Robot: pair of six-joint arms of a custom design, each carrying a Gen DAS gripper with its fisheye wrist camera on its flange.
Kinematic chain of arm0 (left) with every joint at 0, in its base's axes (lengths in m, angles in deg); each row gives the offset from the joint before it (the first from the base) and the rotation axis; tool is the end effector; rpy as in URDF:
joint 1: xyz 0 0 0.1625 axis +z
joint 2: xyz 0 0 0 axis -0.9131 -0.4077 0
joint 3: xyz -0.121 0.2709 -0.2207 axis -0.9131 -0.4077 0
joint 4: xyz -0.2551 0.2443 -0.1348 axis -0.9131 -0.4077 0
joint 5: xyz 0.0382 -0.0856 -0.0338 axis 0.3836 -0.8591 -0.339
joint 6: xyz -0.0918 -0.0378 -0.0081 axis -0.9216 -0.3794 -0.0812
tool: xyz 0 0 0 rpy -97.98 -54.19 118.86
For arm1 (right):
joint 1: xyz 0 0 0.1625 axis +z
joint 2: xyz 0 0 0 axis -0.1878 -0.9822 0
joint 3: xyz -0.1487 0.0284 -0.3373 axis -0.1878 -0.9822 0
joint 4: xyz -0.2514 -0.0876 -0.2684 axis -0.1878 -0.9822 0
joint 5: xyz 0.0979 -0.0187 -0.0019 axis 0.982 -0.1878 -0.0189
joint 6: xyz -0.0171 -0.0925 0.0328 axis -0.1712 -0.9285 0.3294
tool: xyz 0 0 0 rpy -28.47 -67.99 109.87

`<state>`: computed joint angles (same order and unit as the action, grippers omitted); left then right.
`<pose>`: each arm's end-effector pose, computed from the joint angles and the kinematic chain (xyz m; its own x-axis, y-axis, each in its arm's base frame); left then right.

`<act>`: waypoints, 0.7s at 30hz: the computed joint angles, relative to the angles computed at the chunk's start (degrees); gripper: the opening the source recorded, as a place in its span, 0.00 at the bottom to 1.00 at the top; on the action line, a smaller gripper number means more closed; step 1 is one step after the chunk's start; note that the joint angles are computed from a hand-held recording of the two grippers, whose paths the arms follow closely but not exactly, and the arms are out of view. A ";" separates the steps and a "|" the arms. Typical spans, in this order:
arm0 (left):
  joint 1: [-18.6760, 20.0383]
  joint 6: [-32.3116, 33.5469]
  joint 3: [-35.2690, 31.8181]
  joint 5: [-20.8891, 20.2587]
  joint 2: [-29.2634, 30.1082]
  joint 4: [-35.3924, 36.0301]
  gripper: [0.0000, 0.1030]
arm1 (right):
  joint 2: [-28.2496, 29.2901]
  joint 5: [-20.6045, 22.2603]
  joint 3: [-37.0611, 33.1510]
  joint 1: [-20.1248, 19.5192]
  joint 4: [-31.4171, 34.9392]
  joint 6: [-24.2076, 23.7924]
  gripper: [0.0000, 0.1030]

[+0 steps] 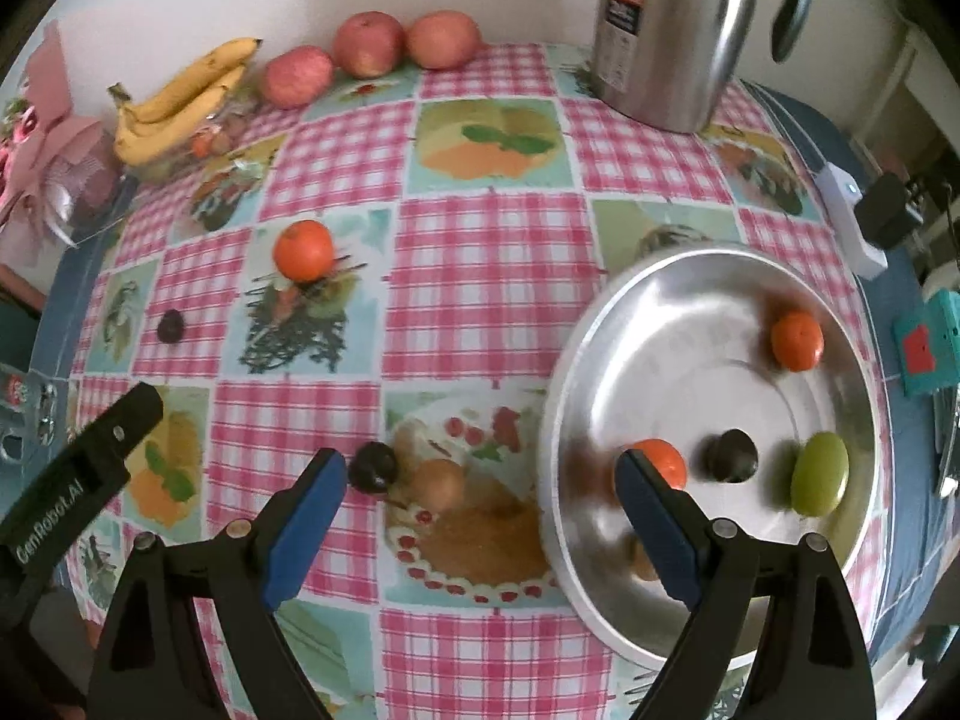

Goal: Organize fruits
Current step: 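Withdraw both open tools from the steel plate back over the fruits, then move the left tool to the dark plum and close on it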

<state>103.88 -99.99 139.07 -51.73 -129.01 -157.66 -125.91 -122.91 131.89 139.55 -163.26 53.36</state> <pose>-0.1636 -0.3832 0.2496 -0.7754 0.0538 -0.6291 0.3166 0.8952 -0.3137 0.3277 -0.3214 0.0984 -0.6522 0.4052 0.6407 0.0278 0.8574 -0.5139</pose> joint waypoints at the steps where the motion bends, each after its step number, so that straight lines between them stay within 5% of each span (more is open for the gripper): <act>1: 0.17 0.41 0.09 -0.54 0.27 -0.62 1.00 | -0.39 -0.06 0.39 -0.19 -0.23 0.07 0.89; 15: 0.45 8.39 1.99 -8.27 5.92 -9.72 1.00 | -7.95 -0.99 4.96 -1.51 3.25 8.03 0.89; 21: 1.57 8.30 1.76 -12.44 8.11 -11.18 0.99 | -8.89 -1.09 5.57 -1.50 2.30 7.61 0.89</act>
<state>105.45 -91.69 140.84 -64.18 -120.90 -168.84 -134.80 -124.00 137.46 138.05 -160.96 60.97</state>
